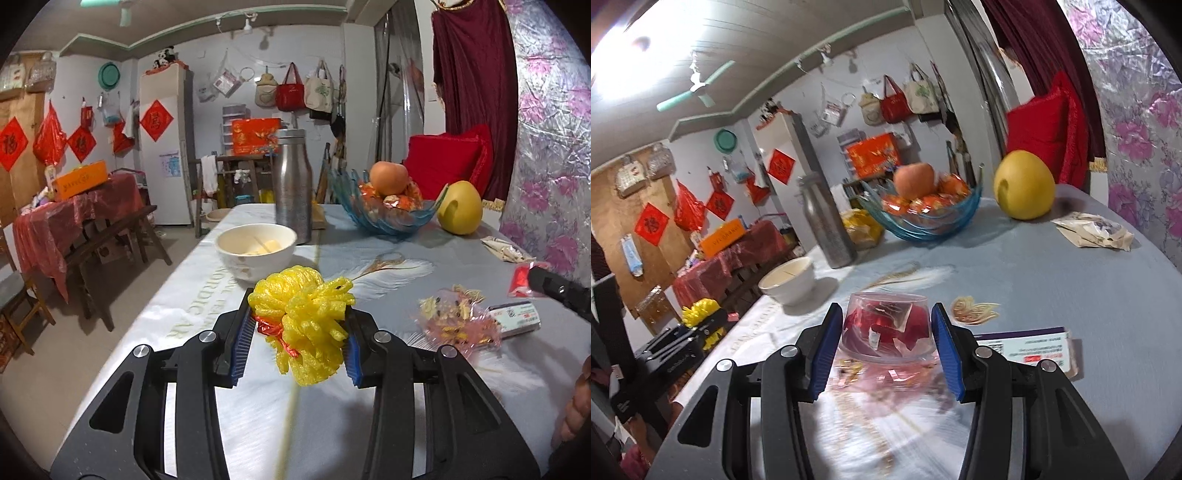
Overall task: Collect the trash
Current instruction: 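Grasp the yellow knotted ribbon with the left gripper and lift it, then carry the yellow ribbon and plastic box to the wastebasket and release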
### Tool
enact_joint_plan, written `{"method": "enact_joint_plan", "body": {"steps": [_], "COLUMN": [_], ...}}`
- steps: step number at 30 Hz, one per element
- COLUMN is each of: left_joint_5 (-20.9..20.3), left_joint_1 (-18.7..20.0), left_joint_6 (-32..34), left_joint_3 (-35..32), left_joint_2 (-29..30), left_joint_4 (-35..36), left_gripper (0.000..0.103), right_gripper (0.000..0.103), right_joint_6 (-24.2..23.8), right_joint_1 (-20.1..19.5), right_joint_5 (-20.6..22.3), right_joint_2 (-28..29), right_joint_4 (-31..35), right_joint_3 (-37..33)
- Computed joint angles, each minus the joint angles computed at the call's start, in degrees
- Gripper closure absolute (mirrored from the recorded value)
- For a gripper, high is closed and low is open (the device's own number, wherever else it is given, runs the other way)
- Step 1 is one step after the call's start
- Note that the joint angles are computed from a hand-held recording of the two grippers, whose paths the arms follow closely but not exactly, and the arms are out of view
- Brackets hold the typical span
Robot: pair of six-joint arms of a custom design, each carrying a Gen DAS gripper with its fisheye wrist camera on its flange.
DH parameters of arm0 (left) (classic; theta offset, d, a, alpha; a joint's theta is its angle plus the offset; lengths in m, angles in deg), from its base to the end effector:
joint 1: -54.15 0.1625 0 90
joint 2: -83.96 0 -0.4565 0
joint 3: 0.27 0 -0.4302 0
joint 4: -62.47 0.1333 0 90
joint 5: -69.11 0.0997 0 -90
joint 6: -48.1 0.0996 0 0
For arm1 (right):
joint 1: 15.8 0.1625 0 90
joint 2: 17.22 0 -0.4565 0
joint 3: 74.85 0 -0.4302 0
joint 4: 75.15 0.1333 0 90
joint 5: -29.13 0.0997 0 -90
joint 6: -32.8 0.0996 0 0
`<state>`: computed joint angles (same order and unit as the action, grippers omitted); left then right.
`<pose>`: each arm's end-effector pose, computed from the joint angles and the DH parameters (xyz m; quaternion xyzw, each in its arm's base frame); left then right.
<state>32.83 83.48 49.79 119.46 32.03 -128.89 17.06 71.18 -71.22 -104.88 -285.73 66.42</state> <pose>-0.3833 -0.4604 0.1296 0.3306 0.7983 -0.4371 0.2497 0.0940 -0.4086 0.3257 0.0426 -0.8310 0.5299 0.1638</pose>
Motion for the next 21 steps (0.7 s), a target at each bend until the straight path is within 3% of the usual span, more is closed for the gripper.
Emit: {"method": "enact_joint_plan", "body": {"steps": [11, 21], "left_joint_5": [7.05, 15.16], "left_joint_1": [-4.52, -11.04], "left_joint_6": [2.98, 3.48], "left_joint_3": [8.74, 18.91], "left_joint_2": [-7.69, -20.62], "left_joint_4": [-5.32, -5.52], "left_gripper": [0.061, 0.061], "right_gripper": [0.054, 0.054], "right_joint_6": [3.23, 4.92], "right_joint_1": [6.97, 20.01], "right_joint_5": [0.15, -4.55], "right_joint_2": [1.3, 5.38], "right_joint_4": [-3.42, -5.1], "right_joint_3": [4.15, 4.49]}}
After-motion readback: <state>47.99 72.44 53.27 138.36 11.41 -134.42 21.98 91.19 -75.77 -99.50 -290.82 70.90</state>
